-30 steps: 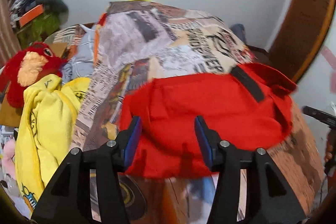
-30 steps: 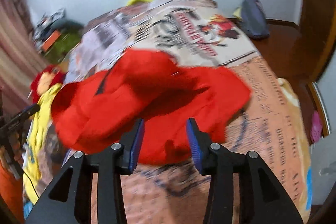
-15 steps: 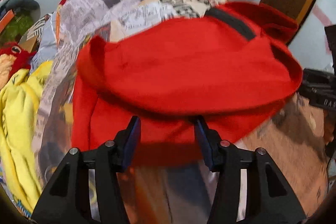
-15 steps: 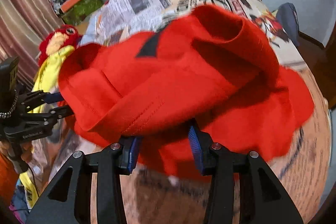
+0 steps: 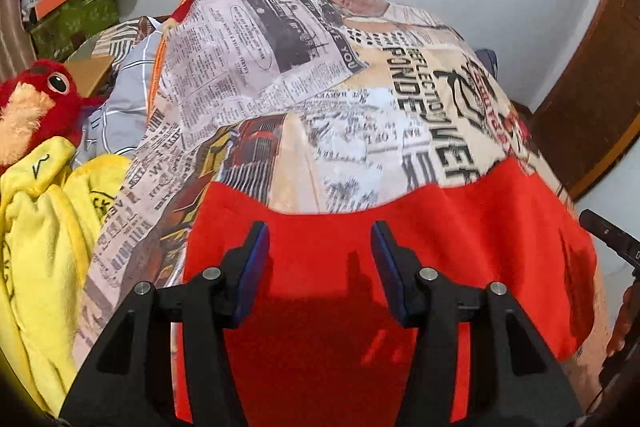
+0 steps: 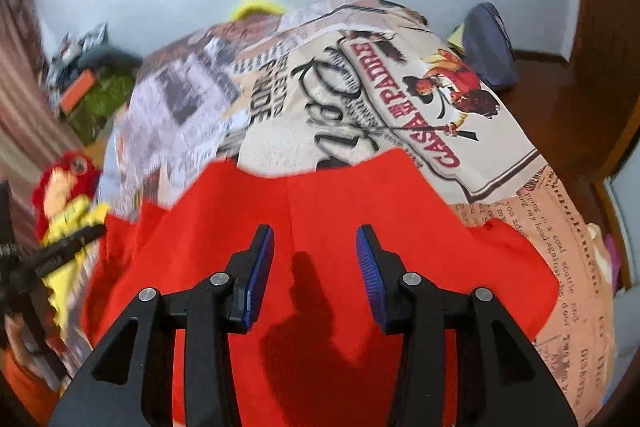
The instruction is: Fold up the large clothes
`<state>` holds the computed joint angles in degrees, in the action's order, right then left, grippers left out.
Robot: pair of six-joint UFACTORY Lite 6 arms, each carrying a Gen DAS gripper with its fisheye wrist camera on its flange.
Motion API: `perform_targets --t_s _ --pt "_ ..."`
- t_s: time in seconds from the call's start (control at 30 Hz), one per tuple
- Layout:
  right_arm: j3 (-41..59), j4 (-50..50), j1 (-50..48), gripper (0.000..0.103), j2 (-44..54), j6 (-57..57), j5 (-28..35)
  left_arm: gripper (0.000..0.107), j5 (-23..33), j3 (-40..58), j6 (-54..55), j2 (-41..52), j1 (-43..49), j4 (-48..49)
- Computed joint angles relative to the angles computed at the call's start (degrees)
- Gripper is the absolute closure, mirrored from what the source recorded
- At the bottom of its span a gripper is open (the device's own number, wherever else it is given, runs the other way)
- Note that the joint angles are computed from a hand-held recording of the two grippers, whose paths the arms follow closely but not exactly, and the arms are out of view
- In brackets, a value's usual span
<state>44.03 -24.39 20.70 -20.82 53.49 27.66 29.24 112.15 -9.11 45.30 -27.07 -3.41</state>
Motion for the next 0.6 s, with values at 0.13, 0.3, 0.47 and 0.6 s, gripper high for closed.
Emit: perform_targets --t_s 0.13,0.3,0.47,0.6 --pt "-1.1 1.4 5.7 0.054 1.2 -3.8 0.6 0.055 -2.4 -11.1 7.4 -5.9 -1.0 -4.9" --pt "-6.7 -10.9 14.1 0.035 0.6 7.4 4.0 0.053 -7.4 -26.7 12.2 -11.3 -3.0 -5.7" --pt "-13.5 -0.8 6.6 0.019 -9.8 -2.9 6.0 0.032 -15.1 -40.5 12.9 -19.1 0.9 -11.3" --pt "-18.9 4.5 1.7 0.019 -20.0 -8.3 10.6 0.032 -16.1 -47.1 4.8 -23.7 3.2 -3.7"
